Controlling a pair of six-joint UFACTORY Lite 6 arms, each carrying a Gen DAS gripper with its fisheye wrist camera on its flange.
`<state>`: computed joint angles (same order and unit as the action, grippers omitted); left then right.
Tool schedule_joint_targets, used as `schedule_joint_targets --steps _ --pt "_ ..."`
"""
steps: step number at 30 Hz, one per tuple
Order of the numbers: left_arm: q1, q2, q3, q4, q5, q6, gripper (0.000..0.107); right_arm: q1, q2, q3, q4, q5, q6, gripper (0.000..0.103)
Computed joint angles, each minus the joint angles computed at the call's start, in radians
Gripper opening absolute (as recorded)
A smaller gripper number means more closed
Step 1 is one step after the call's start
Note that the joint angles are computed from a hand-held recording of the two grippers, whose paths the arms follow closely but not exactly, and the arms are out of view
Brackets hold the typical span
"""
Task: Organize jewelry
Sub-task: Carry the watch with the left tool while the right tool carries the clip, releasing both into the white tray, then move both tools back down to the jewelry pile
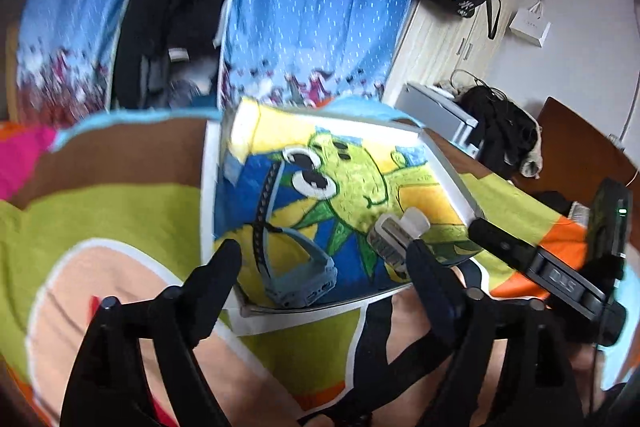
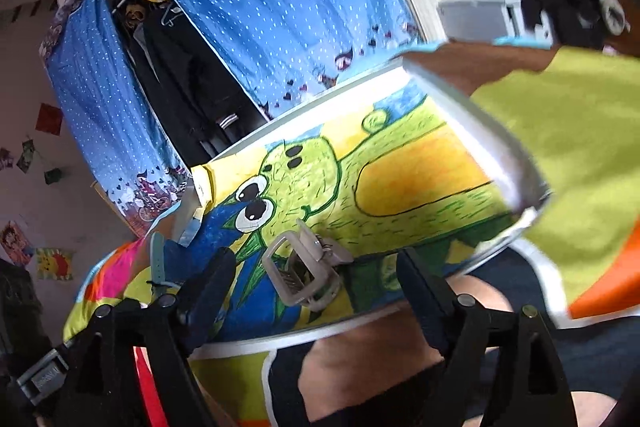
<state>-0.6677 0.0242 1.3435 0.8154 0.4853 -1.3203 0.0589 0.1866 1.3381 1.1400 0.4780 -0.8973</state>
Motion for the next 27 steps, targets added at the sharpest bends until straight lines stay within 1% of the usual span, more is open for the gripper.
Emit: schedule_joint_targets --steps 2,3,4,5,6,8,11,15,17,21,24,25,27 --pt "-0.069 -0.024 -0.009 0.125 0.085 -0.106 0.081 0.000 -0.080 -0.057 -0.016 -0.022 -0.030 0.093" --pt "-0.106 -0.037 -0.011 0.177 0.136 -0.146 0.084 -0.001 -0.128 -0.091 -0.019 -0.032 -0.052 0.096" --pt "-0.141 -0.046 -0.011 0.214 0.186 -0.175 0.087 0.001 -0.159 -0.110 -0.025 -0.038 -0.059 0.097" --pt "-0.175 -0.055 -0.010 0.242 0.236 -0.199 0.096 -0.002 -0.219 -0.153 -0.026 -0.045 -0.083 0.098" --pt "-0.213 -0.073 -0.020 0.279 0.283 -0.238 0.098 -0.002 -0.261 -0.181 -0.033 -0.049 -0.094 0.099" --pt "-0.285 -0.113 -0.044 0.335 0.363 -0.301 0.098 -0.004 -0.360 -0.249 -0.041 -0.056 -0.123 0.103" --pt "-0.384 -0.154 -0.061 0.356 0.480 -0.323 0.098 -0.010 -0.492 -0.335 -0.070 -0.046 -0.138 0.103" --pt "-0.599 -0.218 -0.127 0.390 0.719 -0.388 0.098 -0.030 -0.663 -0.435 -0.159 -0.005 -0.092 0.103" --pt "-0.712 -0.241 -0.160 0.376 0.824 -0.431 0.098 -0.065 -0.747 -0.479 -0.182 0.049 -0.075 0.103" --pt "-0.858 -0.225 -0.167 0.321 0.942 -0.468 0.098 -0.161 -0.902 -0.555 -0.214 0.171 -0.062 0.103" --pt "-0.945 -0.177 -0.146 0.280 1.011 -0.472 0.098 -0.301 -1.030 -0.623 -0.220 0.322 -0.094 0.103" --pt "-0.960 -0.165 -0.141 0.267 1.017 -0.473 0.098 -0.346 -1.063 -0.642 -0.222 0.368 -0.107 0.103" --pt "-0.979 -0.137 -0.133 0.224 1.002 -0.474 0.098 -0.505 -1.146 -0.689 -0.214 0.525 -0.173 0.103"
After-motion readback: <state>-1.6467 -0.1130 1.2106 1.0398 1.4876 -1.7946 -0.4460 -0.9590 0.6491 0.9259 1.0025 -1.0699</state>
